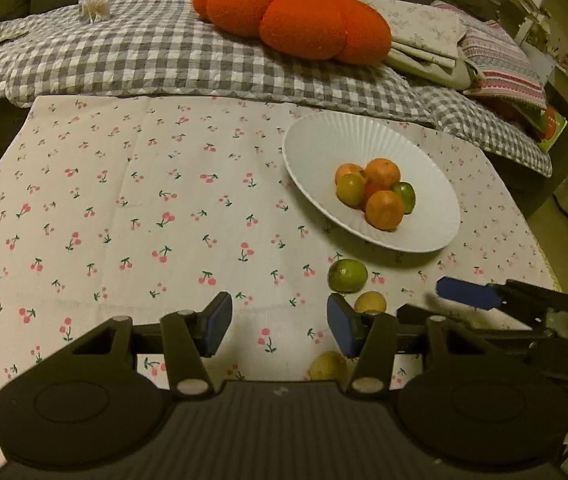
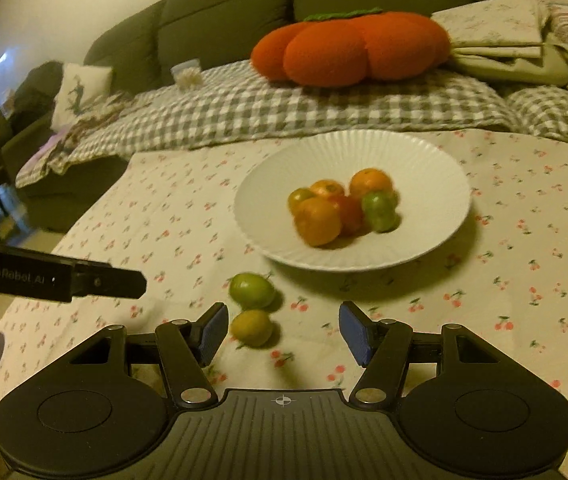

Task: Organize fruits
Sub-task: 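Move both tools from the bowl toward the loose yellow fruits, then grasp a pale yellow fruit with the left tool while the right tool grasps a brownish fruit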

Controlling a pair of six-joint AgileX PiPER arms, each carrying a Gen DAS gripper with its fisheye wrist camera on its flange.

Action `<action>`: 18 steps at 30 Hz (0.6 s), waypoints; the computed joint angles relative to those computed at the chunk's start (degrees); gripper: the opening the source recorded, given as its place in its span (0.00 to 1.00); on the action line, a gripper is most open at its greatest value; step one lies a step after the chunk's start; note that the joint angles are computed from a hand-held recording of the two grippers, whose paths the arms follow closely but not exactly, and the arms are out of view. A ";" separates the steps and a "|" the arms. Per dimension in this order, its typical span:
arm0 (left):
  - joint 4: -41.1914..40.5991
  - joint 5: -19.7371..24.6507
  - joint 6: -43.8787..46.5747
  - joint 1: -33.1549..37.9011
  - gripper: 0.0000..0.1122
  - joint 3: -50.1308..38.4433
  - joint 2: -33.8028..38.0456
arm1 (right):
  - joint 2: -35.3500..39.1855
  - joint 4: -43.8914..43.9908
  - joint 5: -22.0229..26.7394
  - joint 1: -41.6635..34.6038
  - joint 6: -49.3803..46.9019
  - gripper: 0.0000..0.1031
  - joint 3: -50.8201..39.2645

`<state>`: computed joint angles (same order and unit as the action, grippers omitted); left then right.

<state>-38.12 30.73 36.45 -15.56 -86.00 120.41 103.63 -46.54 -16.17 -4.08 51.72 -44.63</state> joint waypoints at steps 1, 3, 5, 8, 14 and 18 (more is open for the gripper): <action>-0.75 -0.09 1.08 0.03 0.46 0.65 -0.36 | -0.04 0.35 -0.03 0.50 -1.13 0.60 0.11; -2.21 -0.33 3.85 -0.05 0.46 2.25 -1.13 | -0.17 0.08 -0.13 1.03 -1.67 0.60 0.25; -3.39 -1.21 6.72 -0.40 0.46 4.34 -1.86 | -0.18 -0.53 -0.30 0.93 -1.05 0.60 0.20; -4.04 -1.78 9.66 -1.08 0.45 6.42 -2.01 | 0.18 -1.80 -0.34 0.14 1.07 0.59 -0.31; -9.09 1.35 10.82 -1.15 0.43 5.36 1.01 | 1.71 -6.48 -0.89 -1.84 7.98 0.58 -1.82; -10.95 0.49 12.22 -2.24 0.36 5.14 2.26 | 2.17 -11.20 -1.91 -2.16 12.62 0.51 -2.55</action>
